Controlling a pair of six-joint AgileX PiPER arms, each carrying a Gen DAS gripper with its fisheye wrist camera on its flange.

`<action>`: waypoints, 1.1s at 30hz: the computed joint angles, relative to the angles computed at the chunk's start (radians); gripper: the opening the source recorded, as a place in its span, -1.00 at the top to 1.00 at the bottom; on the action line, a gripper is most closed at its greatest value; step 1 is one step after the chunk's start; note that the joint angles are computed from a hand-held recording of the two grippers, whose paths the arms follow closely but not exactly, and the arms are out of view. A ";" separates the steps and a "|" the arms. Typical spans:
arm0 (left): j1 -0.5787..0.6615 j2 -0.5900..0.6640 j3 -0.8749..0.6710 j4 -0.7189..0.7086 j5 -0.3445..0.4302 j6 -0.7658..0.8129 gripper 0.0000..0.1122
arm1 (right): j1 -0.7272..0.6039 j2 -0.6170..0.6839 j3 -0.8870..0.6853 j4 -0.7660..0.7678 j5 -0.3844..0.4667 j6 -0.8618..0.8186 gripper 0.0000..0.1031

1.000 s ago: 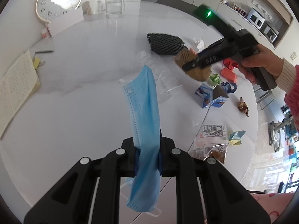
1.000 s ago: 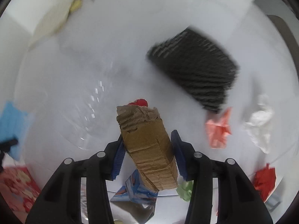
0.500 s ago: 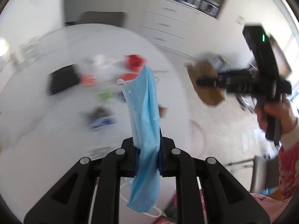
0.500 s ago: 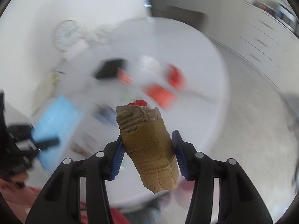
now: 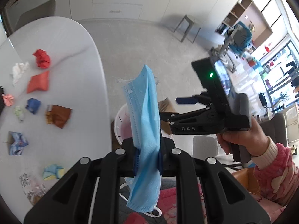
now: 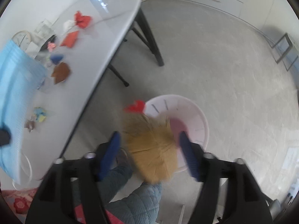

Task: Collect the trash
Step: 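Carry mask and tube over the wastebasket and open both grippers to drop them, then grasp the clear snack bag with the left gripper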

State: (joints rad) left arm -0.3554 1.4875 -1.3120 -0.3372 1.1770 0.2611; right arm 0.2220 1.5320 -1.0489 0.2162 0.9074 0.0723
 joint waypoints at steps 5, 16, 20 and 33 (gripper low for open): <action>-0.154 0.108 -0.017 0.057 -0.071 -0.100 0.64 | -0.124 -0.096 -0.003 -0.065 0.052 -0.014 -0.84; -0.237 0.209 -0.112 0.111 -0.129 -0.261 -0.40 | -0.270 -0.168 -0.038 -0.030 0.107 -0.038 -0.86; -0.195 0.150 -0.112 0.155 -0.094 -0.292 -0.52 | -0.251 -0.185 -0.069 -0.031 0.138 -0.028 -0.93; 0.447 -0.212 0.027 0.188 0.034 -0.128 -0.70 | 0.162 -0.034 -0.401 -0.114 0.187 0.188 -0.95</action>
State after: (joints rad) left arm 0.0916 1.2751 -1.2846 -0.1490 1.2107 0.1336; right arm 0.3835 1.4978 -1.4500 0.1019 1.0941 0.2604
